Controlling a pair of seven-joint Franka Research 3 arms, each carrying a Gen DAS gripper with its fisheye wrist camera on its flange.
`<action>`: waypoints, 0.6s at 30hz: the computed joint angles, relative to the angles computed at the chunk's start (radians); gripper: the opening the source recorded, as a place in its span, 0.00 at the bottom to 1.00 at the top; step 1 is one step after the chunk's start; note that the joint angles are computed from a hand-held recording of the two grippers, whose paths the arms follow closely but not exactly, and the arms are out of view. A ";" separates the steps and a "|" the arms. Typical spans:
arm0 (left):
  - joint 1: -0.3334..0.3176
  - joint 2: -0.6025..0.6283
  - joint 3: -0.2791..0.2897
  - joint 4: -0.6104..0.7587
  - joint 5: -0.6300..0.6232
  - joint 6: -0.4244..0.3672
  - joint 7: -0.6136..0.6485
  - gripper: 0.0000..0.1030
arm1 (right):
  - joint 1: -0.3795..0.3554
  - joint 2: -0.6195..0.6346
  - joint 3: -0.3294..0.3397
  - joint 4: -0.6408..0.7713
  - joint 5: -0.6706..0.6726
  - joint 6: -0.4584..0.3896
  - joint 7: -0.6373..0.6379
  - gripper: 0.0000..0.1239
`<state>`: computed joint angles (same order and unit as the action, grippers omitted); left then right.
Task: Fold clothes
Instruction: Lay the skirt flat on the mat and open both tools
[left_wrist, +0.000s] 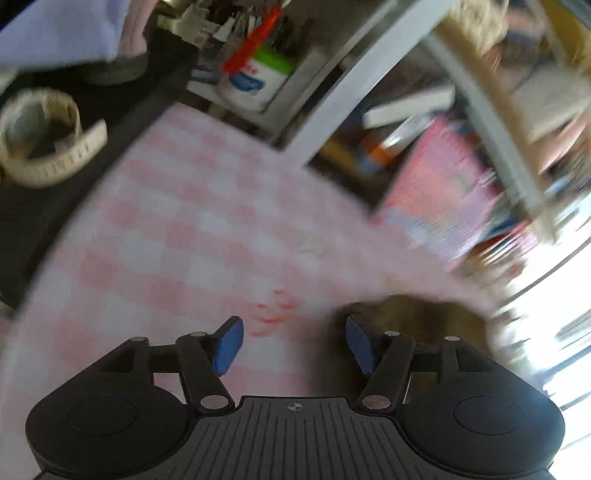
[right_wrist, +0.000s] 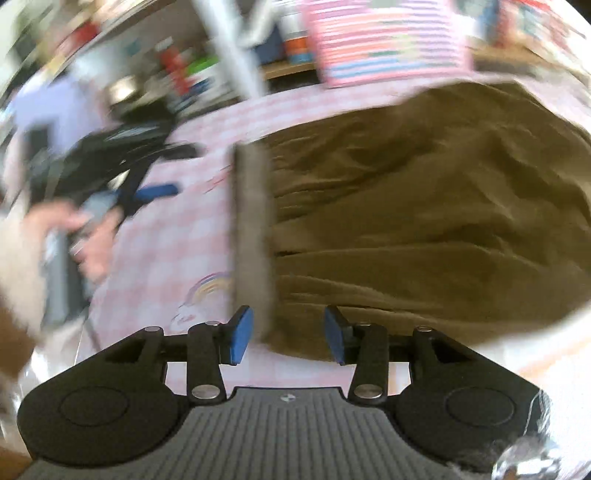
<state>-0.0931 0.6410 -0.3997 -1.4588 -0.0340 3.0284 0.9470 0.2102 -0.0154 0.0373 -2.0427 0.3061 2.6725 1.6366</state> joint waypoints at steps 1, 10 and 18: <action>0.033 0.018 -0.060 -0.006 0.004 0.042 0.047 0.56 | -0.007 -0.015 -0.005 -0.020 -0.022 0.010 0.057 0.33; -0.085 0.183 -0.040 0.271 0.087 -0.151 0.119 0.02 | -0.068 -0.099 0.005 -0.133 -0.215 0.050 0.395 0.33; -0.123 0.103 0.129 0.195 0.121 -0.102 -0.045 0.02 | -0.091 -0.128 0.016 -0.165 -0.295 0.059 0.504 0.33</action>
